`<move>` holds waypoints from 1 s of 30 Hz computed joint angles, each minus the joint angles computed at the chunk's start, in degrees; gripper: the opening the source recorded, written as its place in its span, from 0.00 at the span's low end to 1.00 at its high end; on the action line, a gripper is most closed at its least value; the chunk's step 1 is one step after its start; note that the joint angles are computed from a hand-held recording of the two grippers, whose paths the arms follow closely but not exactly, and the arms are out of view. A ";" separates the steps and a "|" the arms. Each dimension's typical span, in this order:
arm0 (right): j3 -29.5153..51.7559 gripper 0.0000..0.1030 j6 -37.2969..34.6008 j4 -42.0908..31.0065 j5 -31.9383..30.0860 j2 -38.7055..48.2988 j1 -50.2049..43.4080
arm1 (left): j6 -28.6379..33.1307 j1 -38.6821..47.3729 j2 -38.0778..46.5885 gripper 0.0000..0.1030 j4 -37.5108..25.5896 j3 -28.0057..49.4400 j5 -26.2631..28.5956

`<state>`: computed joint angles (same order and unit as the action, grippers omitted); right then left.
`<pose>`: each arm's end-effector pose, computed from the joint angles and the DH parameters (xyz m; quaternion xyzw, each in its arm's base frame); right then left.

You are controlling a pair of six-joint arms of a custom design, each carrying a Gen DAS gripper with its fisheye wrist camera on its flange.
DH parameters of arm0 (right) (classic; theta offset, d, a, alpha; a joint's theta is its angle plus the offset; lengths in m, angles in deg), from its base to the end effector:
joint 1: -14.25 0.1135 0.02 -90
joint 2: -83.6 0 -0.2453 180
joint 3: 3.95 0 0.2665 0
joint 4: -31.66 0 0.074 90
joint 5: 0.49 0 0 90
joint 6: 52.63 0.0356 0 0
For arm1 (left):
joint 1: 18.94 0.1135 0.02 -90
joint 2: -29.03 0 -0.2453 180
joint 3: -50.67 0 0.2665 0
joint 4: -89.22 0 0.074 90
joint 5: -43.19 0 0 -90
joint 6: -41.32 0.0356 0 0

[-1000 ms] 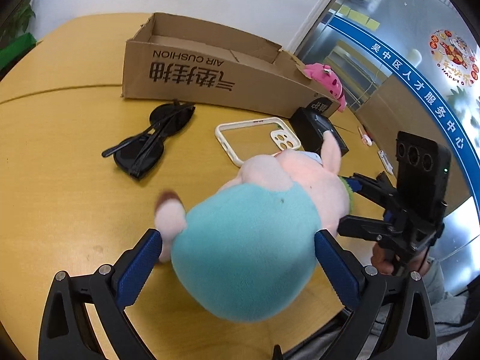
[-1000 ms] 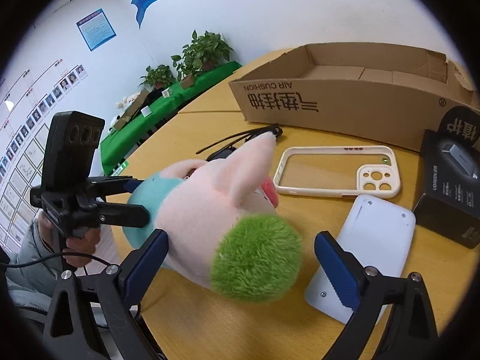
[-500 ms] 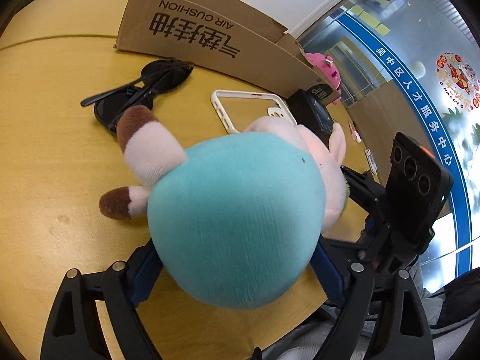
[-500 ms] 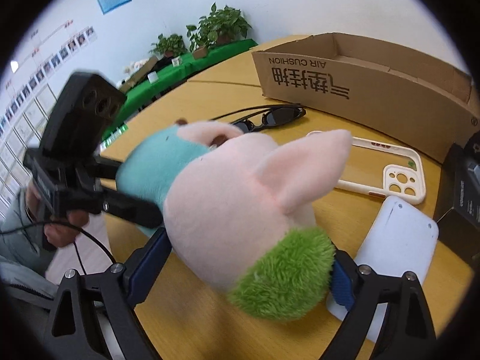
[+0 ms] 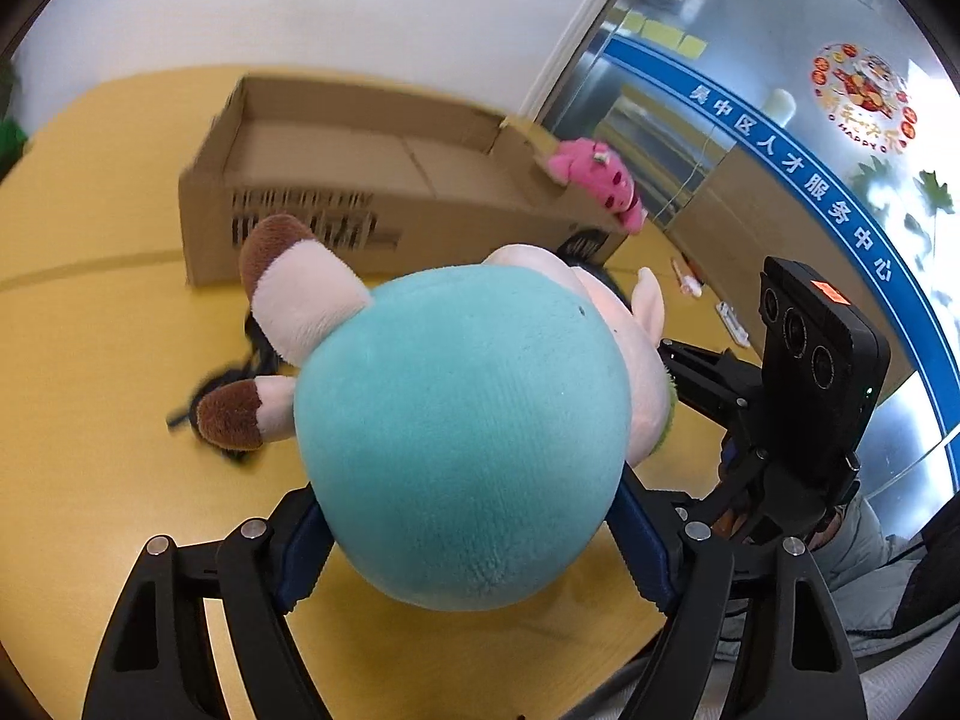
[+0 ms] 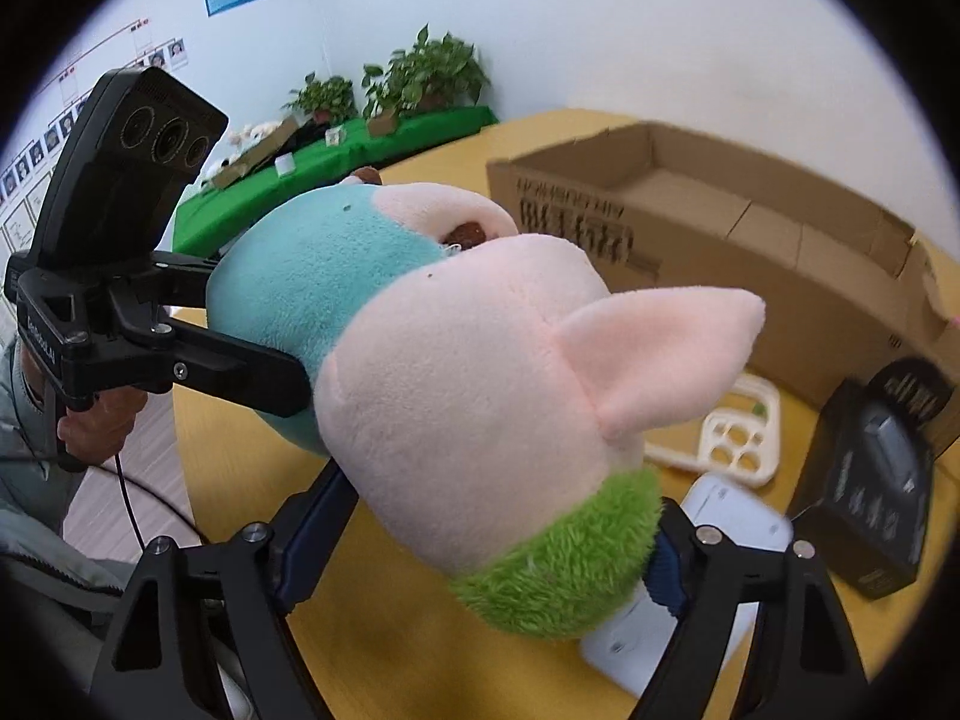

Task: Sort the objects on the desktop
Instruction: 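Lift the plush pig with both grippers and carry it over the cardboard box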

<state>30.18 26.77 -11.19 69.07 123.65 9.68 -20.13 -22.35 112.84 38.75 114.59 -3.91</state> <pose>0.1685 -0.0010 0.1631 -0.1108 0.9166 0.1189 0.3654 0.2759 -0.0407 0.1724 0.3124 0.8645 -0.3171 0.2334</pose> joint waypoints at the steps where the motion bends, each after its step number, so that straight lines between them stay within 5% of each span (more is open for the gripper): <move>1: 1.12 0.81 -0.01 -0.15 0.25 0.07 -0.33 | -0.59 -0.43 -0.14 0.82 0.10 1.28 0.18; 17: 28.24 0.81 -4.77 3.66 2.79 13.09 -8.63 | -8.45 -5.25 8.16 0.82 7.08 30.64 5.20; 24: 49.17 0.81 -6.94 6.22 -0.68 28.00 -12.25 | -14.84 -6.79 18.87 0.82 8.32 54.08 3.42; 30: 62.81 0.81 -8.02 7.00 -2.16 38.02 -13.20 | -16.62 -8.28 32.98 0.82 1.34 80.16 -0.35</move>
<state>92.99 18.75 -4.19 66.92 161.67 -3.52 -36.75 -30.63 145.81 40.09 194.75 -4.26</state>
